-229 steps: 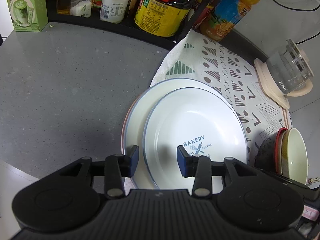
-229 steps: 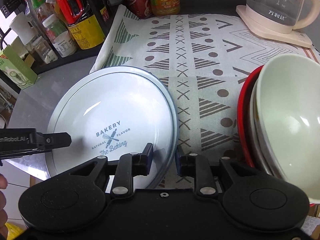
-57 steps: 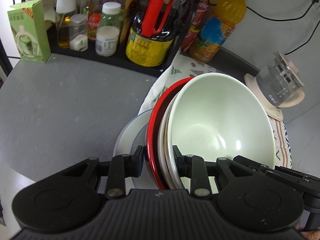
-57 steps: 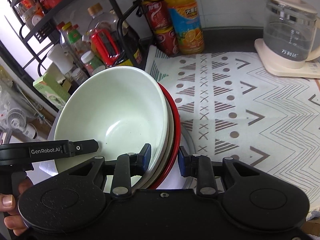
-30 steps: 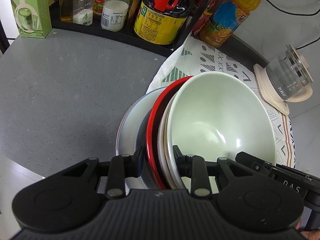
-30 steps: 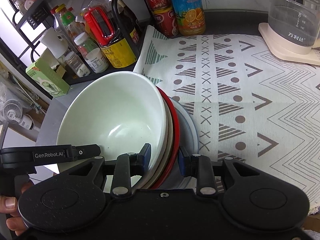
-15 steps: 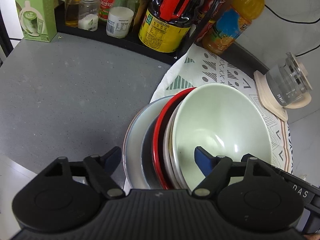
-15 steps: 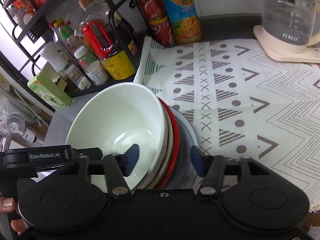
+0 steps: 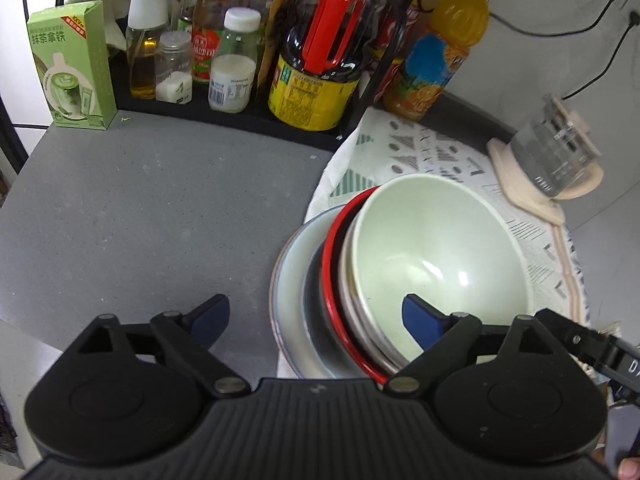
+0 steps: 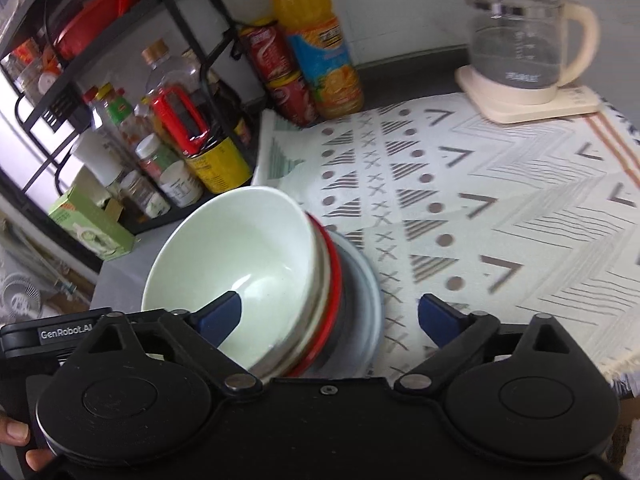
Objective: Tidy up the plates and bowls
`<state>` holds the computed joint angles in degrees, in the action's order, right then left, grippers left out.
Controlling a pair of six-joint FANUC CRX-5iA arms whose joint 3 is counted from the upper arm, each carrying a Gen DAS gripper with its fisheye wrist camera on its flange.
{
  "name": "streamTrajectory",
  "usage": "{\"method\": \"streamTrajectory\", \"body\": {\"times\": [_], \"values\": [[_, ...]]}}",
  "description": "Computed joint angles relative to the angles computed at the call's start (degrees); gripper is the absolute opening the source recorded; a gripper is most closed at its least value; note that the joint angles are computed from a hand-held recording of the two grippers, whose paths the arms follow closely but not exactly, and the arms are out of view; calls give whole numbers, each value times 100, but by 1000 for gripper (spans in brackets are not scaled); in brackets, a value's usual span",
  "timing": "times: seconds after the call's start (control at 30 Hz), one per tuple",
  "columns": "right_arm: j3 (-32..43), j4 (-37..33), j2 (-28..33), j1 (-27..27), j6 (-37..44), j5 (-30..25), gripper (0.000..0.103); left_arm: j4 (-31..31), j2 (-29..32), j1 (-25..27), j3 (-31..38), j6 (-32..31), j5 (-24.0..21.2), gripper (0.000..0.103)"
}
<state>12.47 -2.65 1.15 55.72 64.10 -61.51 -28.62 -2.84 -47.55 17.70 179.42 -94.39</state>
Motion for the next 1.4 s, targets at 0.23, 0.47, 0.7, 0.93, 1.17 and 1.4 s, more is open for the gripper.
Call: {"method": "streamTrajectory", "body": {"times": [0.23,0.47,0.7,0.93,1.17,1.4], "values": [[-629,717,-506,80,-595,310,102,-320,136,-283,307,-19,-147,103],[-1241,1404,-1059,182,-1064,542,102,-793,516,-856,960,-20,-603,103],[-1881,2075,-1828,389,-1245,705,102,-1254,971,-1608,1750,67,-1282,103],[-2431,2632,-2590,757,-1822,436,102,-1679,1523,-2259,2661,-207,-1847,103],[-2901,3265,-3240,1413,-2408,-93,102,-1989,1879,-2778,3254,-234,-2271,103],[-3307,3912,-3841,2323,-3146,-664,102,-2337,2186,-3216,3771,-525,-2706,103]]}}
